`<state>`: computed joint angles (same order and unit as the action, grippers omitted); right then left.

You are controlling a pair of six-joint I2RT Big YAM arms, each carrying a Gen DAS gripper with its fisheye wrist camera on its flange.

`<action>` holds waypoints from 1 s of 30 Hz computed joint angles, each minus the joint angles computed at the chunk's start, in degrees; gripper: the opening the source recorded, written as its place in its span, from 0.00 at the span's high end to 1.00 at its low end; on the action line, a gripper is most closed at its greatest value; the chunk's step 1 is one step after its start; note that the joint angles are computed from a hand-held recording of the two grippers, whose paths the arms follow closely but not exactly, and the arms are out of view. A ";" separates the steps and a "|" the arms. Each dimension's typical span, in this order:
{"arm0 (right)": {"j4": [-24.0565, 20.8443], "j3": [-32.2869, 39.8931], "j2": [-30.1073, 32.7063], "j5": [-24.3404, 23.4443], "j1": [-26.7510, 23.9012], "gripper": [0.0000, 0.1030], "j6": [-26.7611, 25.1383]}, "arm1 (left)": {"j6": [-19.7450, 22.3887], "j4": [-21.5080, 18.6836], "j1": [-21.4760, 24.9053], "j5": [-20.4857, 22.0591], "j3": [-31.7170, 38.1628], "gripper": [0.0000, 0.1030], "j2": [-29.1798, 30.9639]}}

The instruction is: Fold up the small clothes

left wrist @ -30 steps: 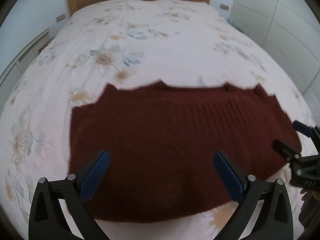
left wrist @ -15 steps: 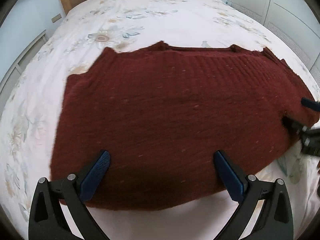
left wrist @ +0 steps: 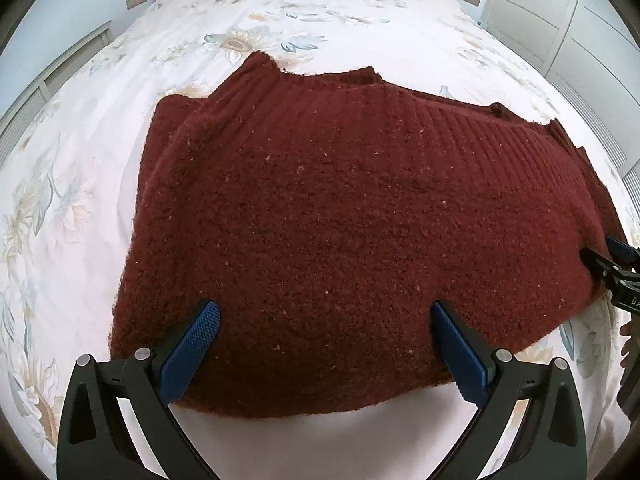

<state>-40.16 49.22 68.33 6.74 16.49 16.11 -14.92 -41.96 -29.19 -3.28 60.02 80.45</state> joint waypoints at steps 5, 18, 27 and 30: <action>-5.44 2.52 -0.89 1.61 1.21 0.00 -0.21 | 0.28 -0.43 0.58 1.62 0.54 0.01 -0.12; -12.89 3.58 -10.31 2.41 2.06 0.00 0.47 | -0.76 -1.26 0.82 1.40 -0.04 0.01 -8.05; -15.50 1.50 -14.01 1.64 2.59 0.00 1.37 | 1.71 -4.56 5.04 3.24 2.42 0.01 -9.13; -16.07 0.05 -14.95 1.72 2.68 0.00 2.40 | 1.58 -5.06 7.30 4.45 2.55 0.01 -8.59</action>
<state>-56.22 49.27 53.38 8.46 19.17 18.51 -13.34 -47.02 -21.88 1.17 62.56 71.86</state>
